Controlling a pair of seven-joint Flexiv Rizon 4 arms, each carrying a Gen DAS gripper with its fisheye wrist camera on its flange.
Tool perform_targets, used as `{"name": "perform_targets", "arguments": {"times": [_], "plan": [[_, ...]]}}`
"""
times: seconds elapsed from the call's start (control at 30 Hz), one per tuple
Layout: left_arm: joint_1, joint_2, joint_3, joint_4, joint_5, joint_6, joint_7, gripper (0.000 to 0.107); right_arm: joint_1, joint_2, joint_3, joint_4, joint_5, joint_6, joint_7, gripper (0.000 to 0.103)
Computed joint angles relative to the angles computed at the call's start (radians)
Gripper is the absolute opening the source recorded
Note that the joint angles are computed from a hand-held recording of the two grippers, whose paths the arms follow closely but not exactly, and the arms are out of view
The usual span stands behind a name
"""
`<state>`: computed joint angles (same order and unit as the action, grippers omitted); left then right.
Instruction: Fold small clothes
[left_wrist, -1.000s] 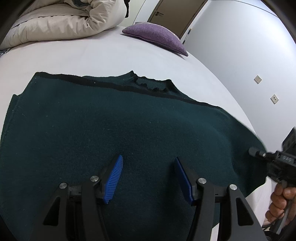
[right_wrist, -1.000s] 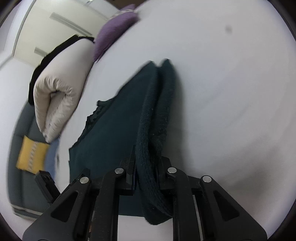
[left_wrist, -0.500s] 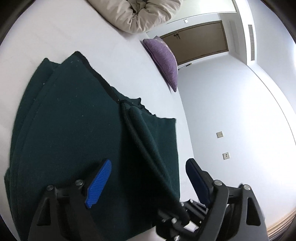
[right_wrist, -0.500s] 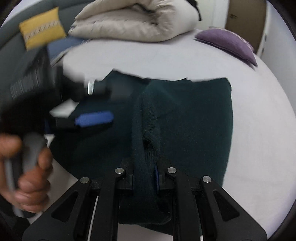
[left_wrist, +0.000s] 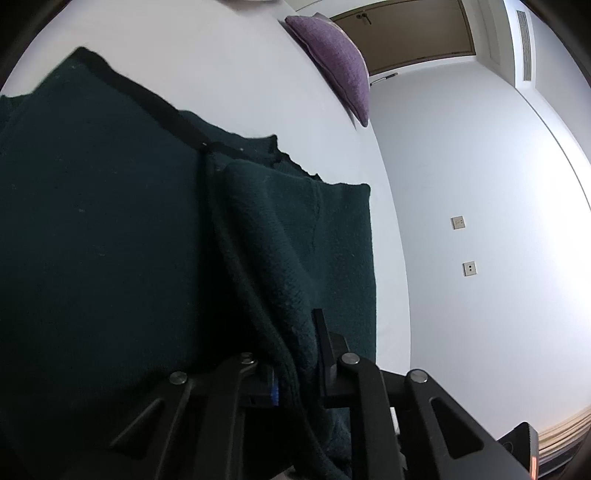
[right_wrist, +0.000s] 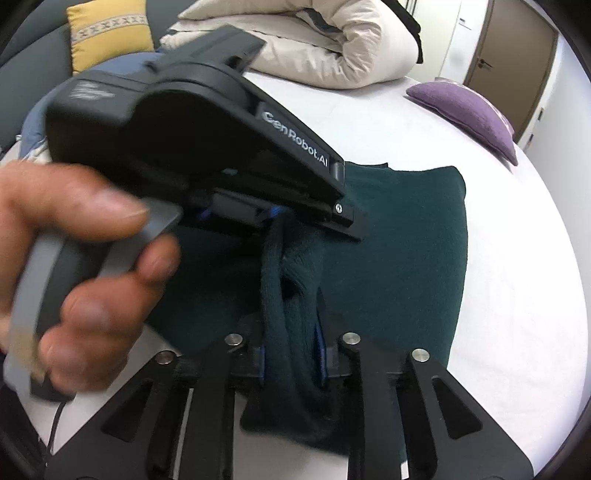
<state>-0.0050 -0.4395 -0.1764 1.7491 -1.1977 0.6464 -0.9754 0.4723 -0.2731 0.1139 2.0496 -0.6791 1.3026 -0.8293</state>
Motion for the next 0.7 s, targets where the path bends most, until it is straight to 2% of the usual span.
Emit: {"name": "perform_targets", "arguments": {"times": [0.1, 0.2, 0.27, 0.33, 0.37, 0.4, 0.43, 0.47, 0.53, 0.6, 0.63, 0.7], "plan": [[0.015, 0.013, 0.012, 0.014, 0.004, -0.014, 0.01, 0.014, -0.104, 0.046, 0.154, 0.021, 0.306, 0.047, -0.204, 0.022], [0.034, 0.043, 0.032, 0.035, 0.007, -0.023, 0.037, 0.014, -0.224, 0.092, 0.311, 0.014, 0.664, 0.103, -0.449, 0.023], [0.047, 0.052, 0.047, 0.038, 0.018, -0.028, 0.046, 0.014, -0.296, 0.112, 0.382, -0.008, 0.874, 0.131, -0.581, 0.023], [0.063, 0.053, 0.061, 0.035, 0.028, -0.029, 0.045, 0.014, -0.399, 0.105, 0.47, -0.09, 1.145, 0.085, -0.766, 0.023], [0.071, 0.052, 0.066, 0.034, 0.031, -0.03, 0.044, 0.014, -0.421, 0.102, 0.479, -0.117, 1.236, 0.066, -0.821, 0.023], [0.079, 0.051, 0.071, 0.033, 0.035, -0.03, 0.043, 0.014, -0.414, 0.094, 0.466, -0.126, 1.262, 0.077, -0.826, 0.024], [0.087, 0.049, 0.076, 0.03, 0.043, -0.027, 0.043, 0.014, -0.38, 0.082, 0.432, -0.116, 1.223, 0.106, -0.789, 0.025], [0.096, 0.045, 0.08, 0.028, 0.049, -0.027, 0.043, 0.014, -0.318, 0.071, 0.366, -0.09, 1.118, 0.128, -0.7, 0.026], [0.11, 0.04, 0.082, 0.028, 0.056, -0.03, 0.046, 0.014, -0.211, 0.053, 0.262, -0.058, 0.989, 0.138, -0.59, 0.027], [0.12, 0.038, 0.08, 0.029, 0.058, -0.031, 0.056, 0.014, -0.166, 0.015, 0.223, -0.072, 0.934, 0.128, -0.564, 0.027], [0.125, 0.038, 0.078, 0.029, 0.05, -0.03, 0.067, 0.014, -0.117, -0.001, 0.169, -0.062, 0.854, 0.134, -0.499, 0.027], [0.135, 0.039, 0.078, 0.029, 0.041, -0.032, 0.08, 0.013, -0.077, -0.036, 0.128, -0.061, 0.767, 0.152, -0.434, 0.027]]}}
